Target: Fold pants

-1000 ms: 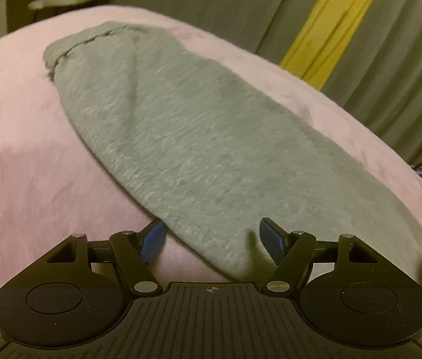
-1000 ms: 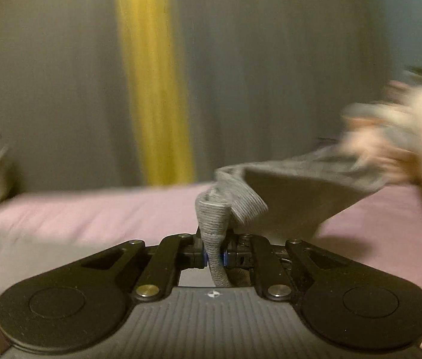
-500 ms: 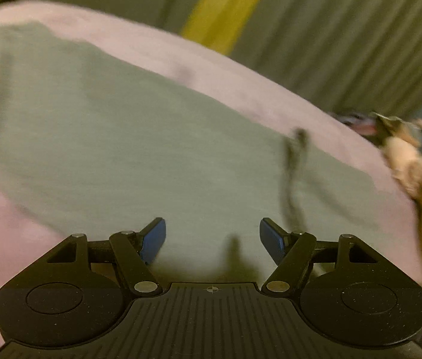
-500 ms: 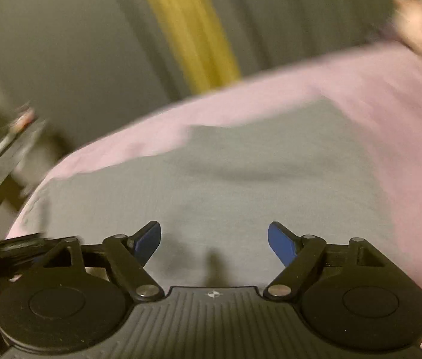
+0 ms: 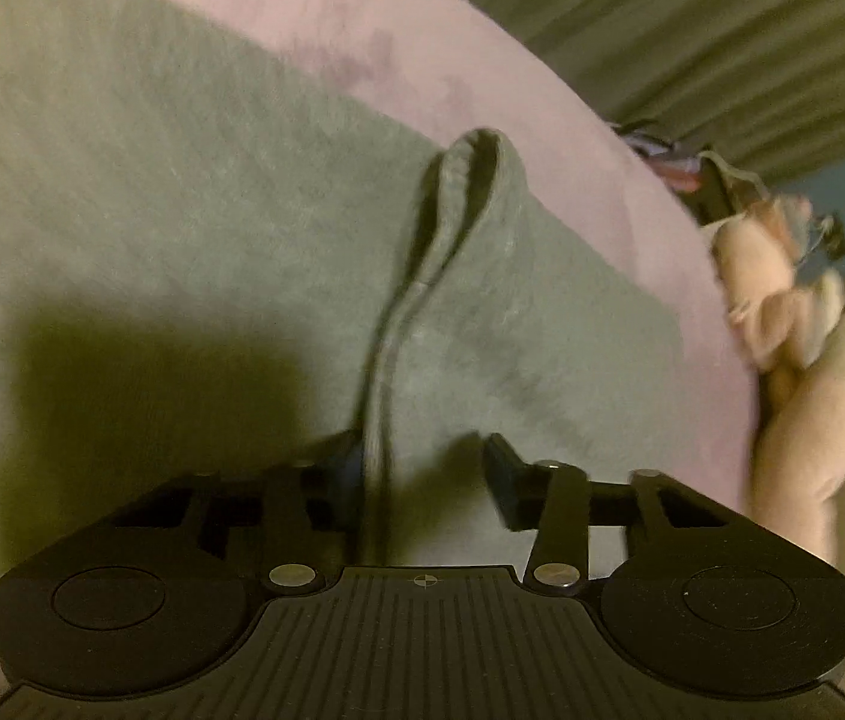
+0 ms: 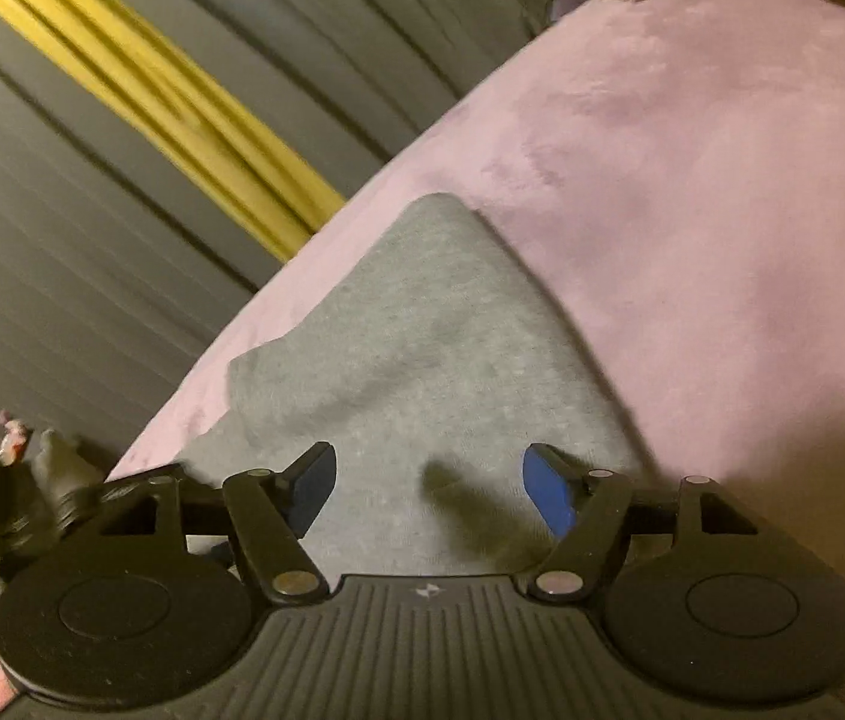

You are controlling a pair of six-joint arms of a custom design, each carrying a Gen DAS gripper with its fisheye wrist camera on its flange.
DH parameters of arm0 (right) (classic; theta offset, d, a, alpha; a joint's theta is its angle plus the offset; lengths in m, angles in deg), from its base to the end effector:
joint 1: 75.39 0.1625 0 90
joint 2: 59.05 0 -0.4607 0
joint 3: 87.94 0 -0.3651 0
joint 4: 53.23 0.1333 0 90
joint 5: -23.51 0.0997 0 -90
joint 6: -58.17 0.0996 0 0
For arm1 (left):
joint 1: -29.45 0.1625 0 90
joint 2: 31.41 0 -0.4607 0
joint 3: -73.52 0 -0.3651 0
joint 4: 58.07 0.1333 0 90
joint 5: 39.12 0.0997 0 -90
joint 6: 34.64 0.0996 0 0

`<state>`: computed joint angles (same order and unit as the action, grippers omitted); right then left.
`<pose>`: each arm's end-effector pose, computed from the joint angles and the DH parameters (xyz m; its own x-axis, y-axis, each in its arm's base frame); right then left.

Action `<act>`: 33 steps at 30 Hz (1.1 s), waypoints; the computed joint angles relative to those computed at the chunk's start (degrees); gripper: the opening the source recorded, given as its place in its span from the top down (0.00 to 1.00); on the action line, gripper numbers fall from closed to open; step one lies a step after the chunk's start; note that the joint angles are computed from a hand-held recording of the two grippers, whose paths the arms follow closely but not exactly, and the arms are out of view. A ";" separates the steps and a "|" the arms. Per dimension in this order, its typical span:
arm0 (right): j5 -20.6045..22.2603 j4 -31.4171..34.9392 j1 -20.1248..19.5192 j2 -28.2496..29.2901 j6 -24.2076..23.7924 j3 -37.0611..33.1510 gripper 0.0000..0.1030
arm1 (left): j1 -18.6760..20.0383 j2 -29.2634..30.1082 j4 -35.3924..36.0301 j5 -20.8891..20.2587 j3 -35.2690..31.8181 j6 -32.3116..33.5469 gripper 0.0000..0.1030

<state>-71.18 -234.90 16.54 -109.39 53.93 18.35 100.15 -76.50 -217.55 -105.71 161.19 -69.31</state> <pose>0.1466 -0.6328 0.1923 -0.9929 -0.0459 0.1094 -0.1010 0.8102 -0.5773 -0.0763 -0.7408 0.2053 -0.9289 -0.3689 -0.0340 -0.2841 0.7683 -0.5737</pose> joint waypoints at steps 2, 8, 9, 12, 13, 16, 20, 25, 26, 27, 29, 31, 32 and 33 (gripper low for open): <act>2.60 -0.21 -0.36 0.22 -1.57 0.27 0.32 | 0.86 0.43 -0.86 -3.23 -0.32 -1.76 0.57; 4.08 -1.00 -0.40 0.20 -1.88 0.91 0.32 | 1.20 1.32 -0.54 -5.07 -1.64 -2.47 0.86; 4.38 -1.39 -0.36 -0.32 -1.90 1.54 0.32 | 0.92 0.65 -1.56 -5.15 -0.77 -1.74 0.86; 5.50 -4.90 -0.49 -0.56 -2.68 2.76 0.32 | -0.21 -1.35 -2.69 -3.70 0.48 4.05 0.86; 5.42 -5.56 -0.49 -0.44 -2.96 2.82 0.32 | -0.48 -2.16 -2.49 -3.20 0.73 6.15 0.86; 3.43 -4.75 0.12 -0.43 -3.05 2.59 0.32 | -1.30 -4.53 -0.09 1.01 1.08 9.35 0.86; -2.12 0.08 1.87 0.71 -3.78 0.33 0.32 | -2.31 -6.57 2.84 10.27 2.86 12.71 0.85; -4.46 1.12 3.71 1.86 -9.40 -0.30 0.32 | -2.83 -7.30 2.75 16.95 5.46 9.45 0.78; -4.98 0.60 3.98 2.06 -10.12 -0.27 0.32 | -3.20 -7.40 1.17 17.31 6.10 9.20 0.77; -4.84 0.19 4.04 2.08 -10.50 -0.11 0.33 | -3.68 -7.33 0.13 18.01 6.36 9.20 0.74; -5.36 -1.75 4.13 2.29 -10.99 0.34 0.48 | -4.76 -7.55 -2.04 19.65 7.17 11.08 0.70; -8.08 -2.38 4.69 2.87 -10.42 -0.01 0.64 | -5.73 -7.90 -4.46 20.97 8.18 14.27 0.66; -9.17 -2.41 4.79 3.15 -9.94 -0.17 0.66 | -6.10 -7.28 -4.82 21.13 7.63 15.55 0.63; -9.43 -2.08 4.74 3.33 -9.62 -0.43 0.66 | -6.40 -6.68 -5.05 21.10 7.18 16.51 0.61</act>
